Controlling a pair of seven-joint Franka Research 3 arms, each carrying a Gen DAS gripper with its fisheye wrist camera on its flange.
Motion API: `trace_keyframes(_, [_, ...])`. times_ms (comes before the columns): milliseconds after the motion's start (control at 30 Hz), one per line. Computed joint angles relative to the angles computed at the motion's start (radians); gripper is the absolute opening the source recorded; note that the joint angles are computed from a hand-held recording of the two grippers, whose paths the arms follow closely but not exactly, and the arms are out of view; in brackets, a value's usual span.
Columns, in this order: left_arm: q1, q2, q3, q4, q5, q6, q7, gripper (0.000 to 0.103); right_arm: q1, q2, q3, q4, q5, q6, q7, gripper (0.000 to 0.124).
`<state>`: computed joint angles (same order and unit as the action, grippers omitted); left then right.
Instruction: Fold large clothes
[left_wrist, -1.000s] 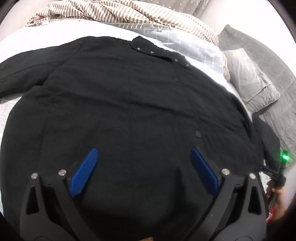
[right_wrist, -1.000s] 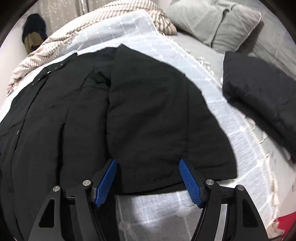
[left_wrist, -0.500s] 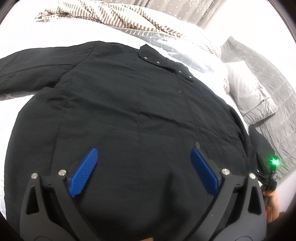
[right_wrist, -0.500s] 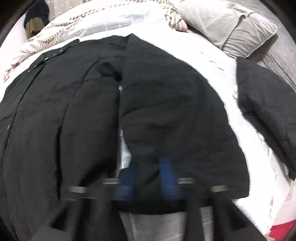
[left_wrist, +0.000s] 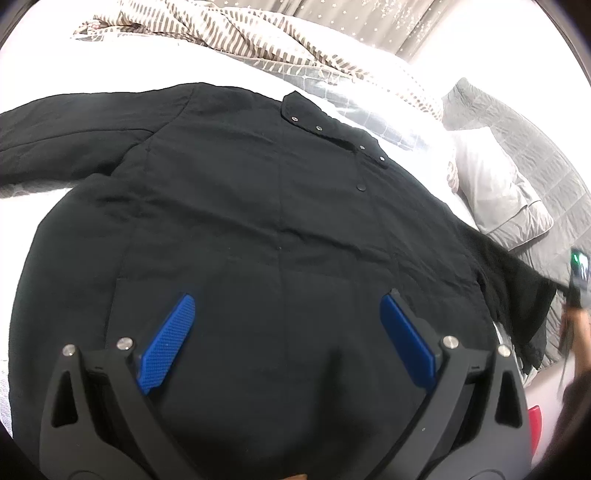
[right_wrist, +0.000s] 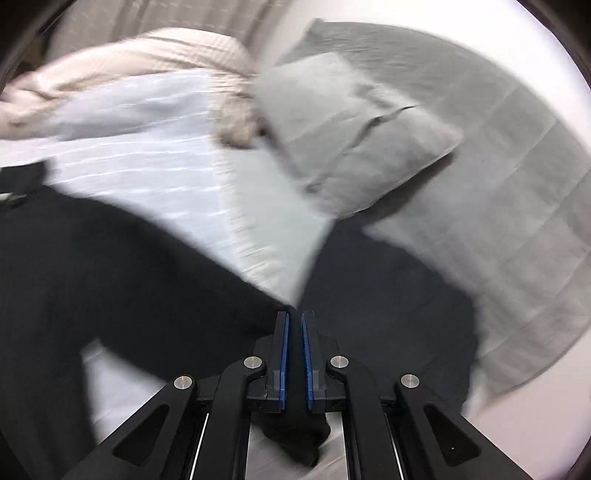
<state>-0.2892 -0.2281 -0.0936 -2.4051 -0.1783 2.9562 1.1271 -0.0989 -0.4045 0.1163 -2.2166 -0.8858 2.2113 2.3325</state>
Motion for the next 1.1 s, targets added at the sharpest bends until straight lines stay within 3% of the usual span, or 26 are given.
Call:
trace_keyframes(100, [0.010,0.007,-0.010,0.004,0.019,-0.003,-0.010,0.100,-0.057,0.127,0.016,0.138,-0.141,-0.100,0.131,0.010])
trace_keyframes(167, [0.021,0.009,-0.019,0.007,0.039,-0.010,-0.024,0.100,-0.066,0.197,0.042,0.207,-0.254,-0.213,0.254,0.032])
trace_keyframes(200, [0.026,0.011,-0.022,0.009,0.047,-0.013,-0.031,0.100,-0.050,0.211,0.025,0.226,-0.248,-0.210,0.296,0.041])
trace_keyframes(233, [0.029,0.014,-0.025,0.013,0.054,-0.013,-0.037,0.100,-0.034,0.213,0.007,0.227,-0.219,-0.161,0.322,0.065])
trace_keyframes(267, [0.031,0.016,-0.025,0.015,0.059,-0.011,-0.040,0.100,-0.015,0.214,-0.010,0.220,-0.193,-0.098,0.348,0.074])
trace_keyframes(333, [0.041,0.020,-0.030,0.019,0.078,-0.006,-0.051,0.100,0.035,0.232,-0.028,0.202,-0.177,0.036,0.366,0.074])
trace_keyframes(500, [0.056,0.020,-0.036,0.010,0.111,-0.003,-0.086,0.100,0.173,0.381,-0.049,0.217,0.020,0.297,0.184,0.074])
trace_keyframes(567, [0.059,0.019,-0.034,0.007,0.115,-0.009,-0.097,0.100,0.216,0.453,-0.055,0.242,0.131,0.354,0.090,0.074])
trace_keyframes(633, [0.042,0.016,-0.017,0.002,0.087,-0.011,-0.078,0.100,0.249,0.507,-0.062,0.256,0.186,0.352,0.024,0.074])
trace_keyframes(700, [0.031,0.012,-0.007,-0.001,0.064,-0.017,-0.058,0.100,0.267,0.512,-0.091,0.225,0.175,0.373,0.015,0.074])
trace_keyframes(767, [0.028,0.009,-0.003,-0.001,0.051,-0.021,-0.047,0.100,0.251,0.442,-0.139,0.104,0.169,0.506,0.031,0.085])
trace_keyframes(833, [0.015,0.009,0.008,0.002,0.021,-0.021,-0.023,0.100,0.221,0.382,-0.161,0.006,0.243,0.608,-0.005,0.086])
trace_keyframes(900, [0.009,0.009,0.013,0.004,0.000,-0.021,-0.003,0.100,0.164,0.315,-0.166,-0.064,0.198,0.565,0.063,0.094])
trace_keyframes(967, [0.017,0.008,0.005,0.005,0.003,-0.025,-0.003,0.100,0.114,0.245,-0.195,-0.158,0.262,0.595,0.059,0.097])
trace_keyframes(1100, [0.039,0.014,-0.015,0.014,0.032,-0.049,-0.020,0.100,0.010,0.135,-0.115,-0.216,0.193,0.446,0.169,0.097])
